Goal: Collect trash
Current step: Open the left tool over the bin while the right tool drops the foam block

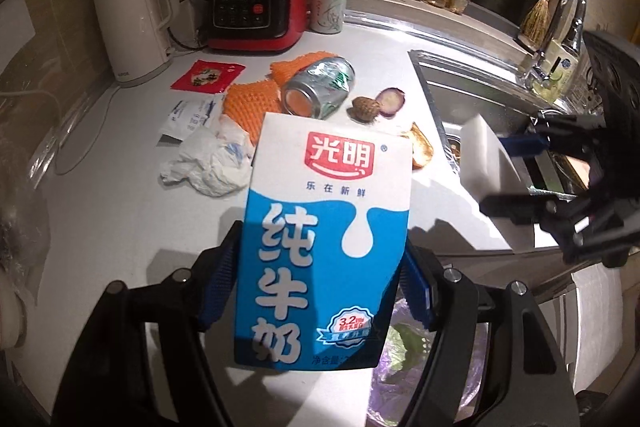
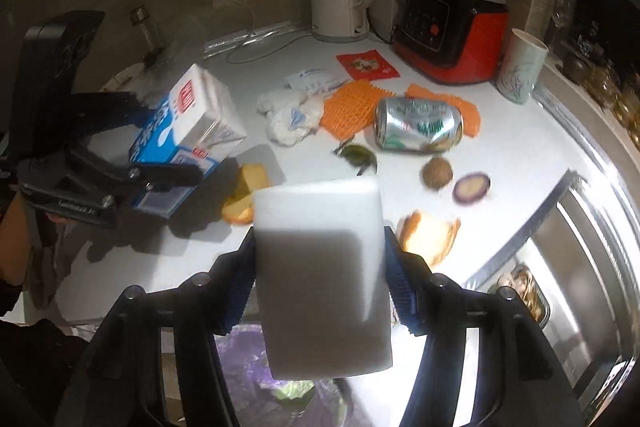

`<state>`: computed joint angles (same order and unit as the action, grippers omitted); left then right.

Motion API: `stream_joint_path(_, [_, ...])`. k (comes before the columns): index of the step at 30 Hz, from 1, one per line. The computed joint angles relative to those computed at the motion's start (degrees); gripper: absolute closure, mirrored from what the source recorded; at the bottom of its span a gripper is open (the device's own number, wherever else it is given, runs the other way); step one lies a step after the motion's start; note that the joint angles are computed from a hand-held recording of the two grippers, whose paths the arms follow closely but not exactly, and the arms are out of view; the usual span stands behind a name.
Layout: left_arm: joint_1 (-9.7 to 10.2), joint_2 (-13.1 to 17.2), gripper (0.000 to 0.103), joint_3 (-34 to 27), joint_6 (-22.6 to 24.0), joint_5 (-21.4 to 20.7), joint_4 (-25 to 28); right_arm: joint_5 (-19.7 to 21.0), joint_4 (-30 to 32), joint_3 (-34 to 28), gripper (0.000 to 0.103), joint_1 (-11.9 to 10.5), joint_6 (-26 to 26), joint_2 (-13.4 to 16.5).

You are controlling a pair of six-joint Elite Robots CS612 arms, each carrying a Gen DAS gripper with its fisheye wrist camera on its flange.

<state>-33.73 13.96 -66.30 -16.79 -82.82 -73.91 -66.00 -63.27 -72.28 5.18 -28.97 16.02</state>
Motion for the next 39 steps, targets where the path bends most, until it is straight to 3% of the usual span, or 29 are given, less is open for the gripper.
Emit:
stream_joint_path(9, [-4.76,3.6,0.035,-7.9,-7.0,4.0,7.7,1.6,16.6,-18.5,0.043,-1.3,0.1,10.5])
stream_joint_path(12, [-6.45,4.6,0.035,-9.9,-8.9,5.5,11.3,-1.3,18.3,-21.8,0.043,-0.8,-0.2,14.0])
stream_joint_path(18, [-8.8,6.1,0.035,-12.8,-11.3,6.7,15.3,-3.1,18.9,-25.0,0.04,-0.7,2.3,19.4])
stream_joint_path(20, [-9.4,6.3,0.035,-13.2,-11.7,7.4,16.4,-5.3,19.2,-24.7,0.037,-0.3,3.7,19.6])
stream_joint_path(21, [-9.62,6.4,0.035,-13.4,-11.9,7.7,16.9,-6.0,19.2,-24.7,0.03,-0.3,4.7,19.6])
stream_joint_path(27, [-10.33,6.9,0.035,-13.3,-11.7,7.6,18.2,-4.1,18.2,-27.9,0.012,-2.2,7.5,19.3])
stream_joint_path(38, [-10.95,9.5,0.035,-11.1,-10.2,0.4,19.4,-3.1,18.7,-33.5,0.009,-5.9,14.4,17.9])
stream_joint_path(39, [-11.0,9.8,0.03,-10.8,-10.2,-0.3,19.7,-3.4,18.8,-33.5,0.009,-6.0,14.7,17.7])
